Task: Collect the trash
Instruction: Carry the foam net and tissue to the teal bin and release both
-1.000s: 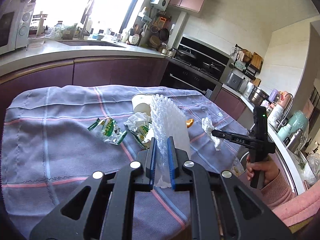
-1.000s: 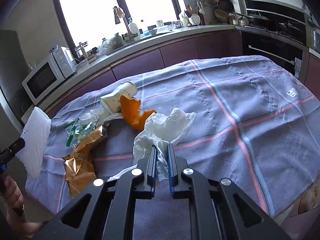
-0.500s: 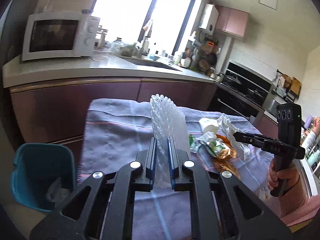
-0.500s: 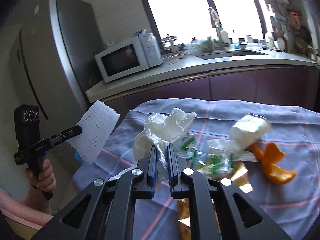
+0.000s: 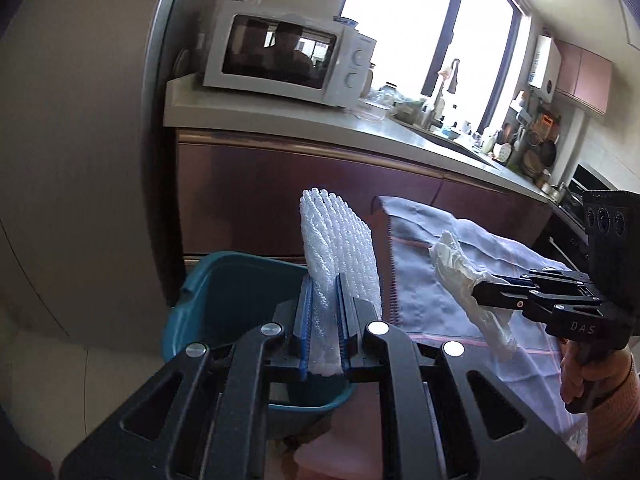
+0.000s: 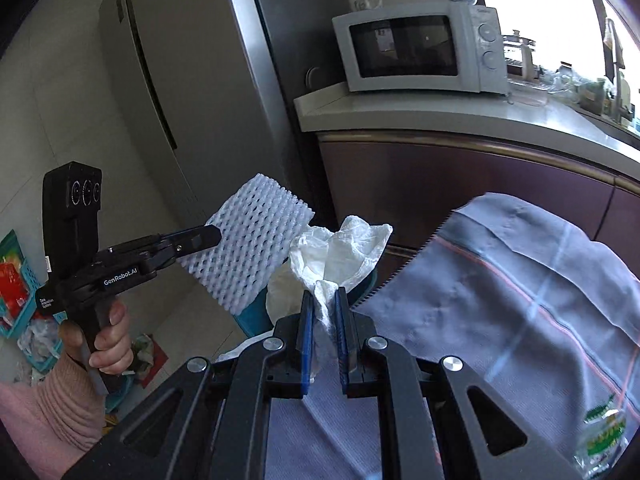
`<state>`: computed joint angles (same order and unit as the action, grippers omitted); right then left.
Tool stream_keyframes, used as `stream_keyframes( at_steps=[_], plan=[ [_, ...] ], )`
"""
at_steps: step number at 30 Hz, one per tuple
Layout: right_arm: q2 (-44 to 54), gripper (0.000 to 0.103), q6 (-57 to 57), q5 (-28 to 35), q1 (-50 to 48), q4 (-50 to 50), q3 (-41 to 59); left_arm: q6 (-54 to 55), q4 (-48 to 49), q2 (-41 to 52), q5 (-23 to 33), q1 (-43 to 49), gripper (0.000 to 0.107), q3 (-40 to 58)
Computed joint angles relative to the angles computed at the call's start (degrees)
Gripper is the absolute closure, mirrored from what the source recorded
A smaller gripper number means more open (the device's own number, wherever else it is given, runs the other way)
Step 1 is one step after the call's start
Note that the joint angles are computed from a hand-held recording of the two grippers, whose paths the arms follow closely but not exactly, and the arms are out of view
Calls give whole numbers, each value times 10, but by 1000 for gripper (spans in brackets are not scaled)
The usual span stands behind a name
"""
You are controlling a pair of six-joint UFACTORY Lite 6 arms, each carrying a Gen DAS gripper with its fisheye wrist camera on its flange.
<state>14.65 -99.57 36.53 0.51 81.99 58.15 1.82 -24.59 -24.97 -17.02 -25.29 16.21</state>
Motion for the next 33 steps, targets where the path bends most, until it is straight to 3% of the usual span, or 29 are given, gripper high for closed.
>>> stream_keyframes(
  at_steps=[8,18,20,26,33],
  plan=[
    [173,91,155,-56,92,-104,174,-169,220,183,-59,104,95,53],
    [298,86,343,-76,132,-255,327,-173,215,335,-92,100,94,119],
    [308,82,360,-77,132,-267,340,-152,189,368,-94,89,87,140],
    [321,74,355,-75,129,-251,357,-133,154,434,-97,74,75,181],
    [247,73,213,-63,88,-125,245,-110,112,419,-109,44,73,168]
  ],
)
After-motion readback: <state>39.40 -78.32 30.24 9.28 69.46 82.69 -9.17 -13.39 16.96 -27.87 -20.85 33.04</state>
